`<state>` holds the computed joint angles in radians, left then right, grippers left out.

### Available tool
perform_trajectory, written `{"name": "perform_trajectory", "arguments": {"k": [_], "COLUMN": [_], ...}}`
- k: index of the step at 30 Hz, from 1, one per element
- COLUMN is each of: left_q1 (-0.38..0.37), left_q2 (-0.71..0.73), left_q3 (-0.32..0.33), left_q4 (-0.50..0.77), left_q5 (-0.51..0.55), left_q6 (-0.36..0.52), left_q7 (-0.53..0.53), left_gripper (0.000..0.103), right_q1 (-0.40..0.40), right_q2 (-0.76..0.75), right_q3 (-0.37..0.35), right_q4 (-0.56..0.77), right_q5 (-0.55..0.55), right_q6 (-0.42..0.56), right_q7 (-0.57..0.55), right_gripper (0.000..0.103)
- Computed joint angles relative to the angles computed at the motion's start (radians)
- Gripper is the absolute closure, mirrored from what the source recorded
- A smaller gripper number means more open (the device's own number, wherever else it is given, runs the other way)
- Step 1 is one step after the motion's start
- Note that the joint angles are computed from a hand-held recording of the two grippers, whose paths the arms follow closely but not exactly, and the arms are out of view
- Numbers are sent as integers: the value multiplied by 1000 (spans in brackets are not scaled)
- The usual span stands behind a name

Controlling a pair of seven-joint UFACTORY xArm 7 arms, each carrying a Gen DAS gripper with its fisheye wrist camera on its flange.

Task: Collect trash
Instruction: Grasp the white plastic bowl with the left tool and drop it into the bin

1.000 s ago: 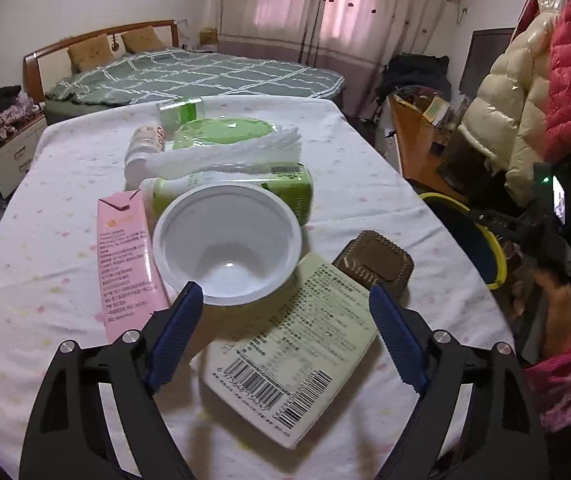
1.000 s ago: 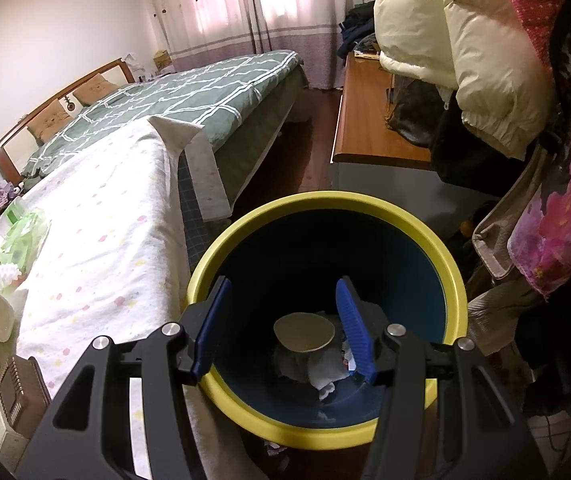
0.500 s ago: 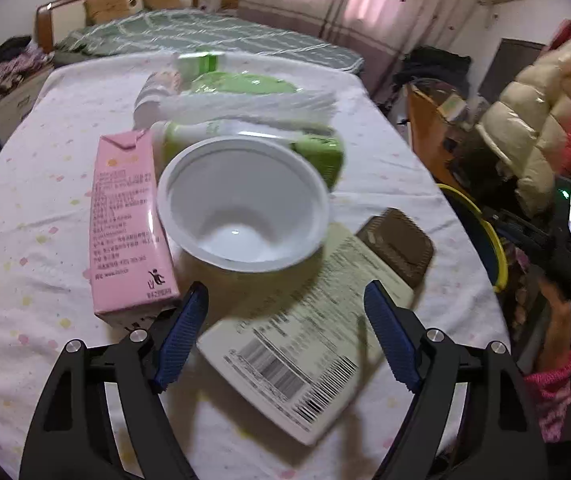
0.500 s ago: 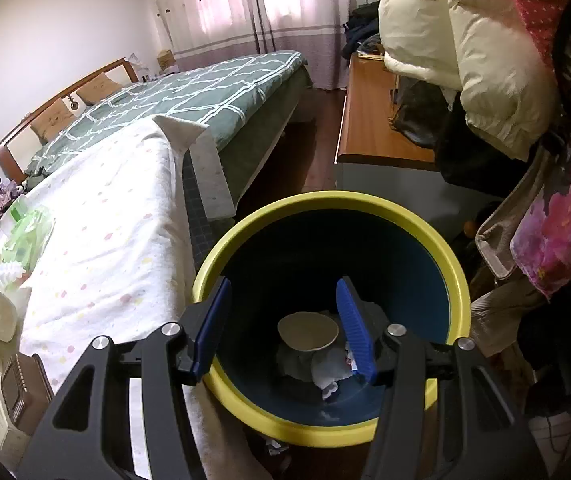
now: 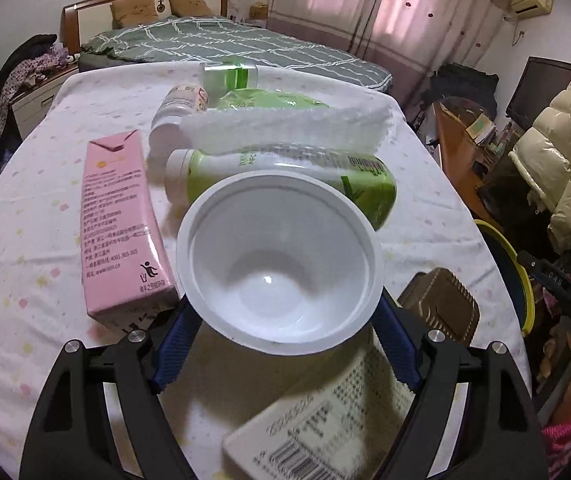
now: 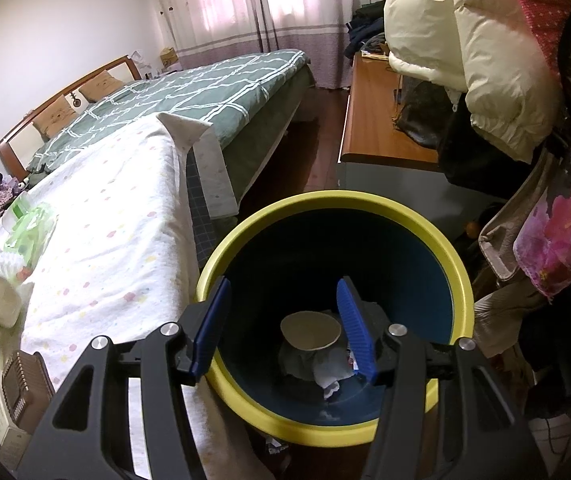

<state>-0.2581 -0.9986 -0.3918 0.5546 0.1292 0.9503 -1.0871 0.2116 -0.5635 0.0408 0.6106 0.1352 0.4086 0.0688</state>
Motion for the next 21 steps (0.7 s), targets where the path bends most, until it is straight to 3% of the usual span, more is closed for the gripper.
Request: {"name": "perform_trajectory", "arguments": {"k": [7, 17, 21], "left_q1": [12, 14, 17], "left_q2": [-21, -62, -45], "left_q3": [-2, -59, -74], "left_q4": [-16, 37, 82], "left_q5": [13, 37, 47], "left_q6": [-36, 42, 34], "left_q7": [-9, -34, -23], "left_gripper": [28, 28, 28], "right_q1": [21, 36, 25], "right_q2": [-4, -28, -62], "right_q3": [-14, -50, -62], "right_q4": [-2, -14, -27], "right_q5": [20, 66, 72], "right_q6": [-3, -13, -14], "right_q7": [-22, -71, -82], "right_gripper": [50, 50, 50]}}
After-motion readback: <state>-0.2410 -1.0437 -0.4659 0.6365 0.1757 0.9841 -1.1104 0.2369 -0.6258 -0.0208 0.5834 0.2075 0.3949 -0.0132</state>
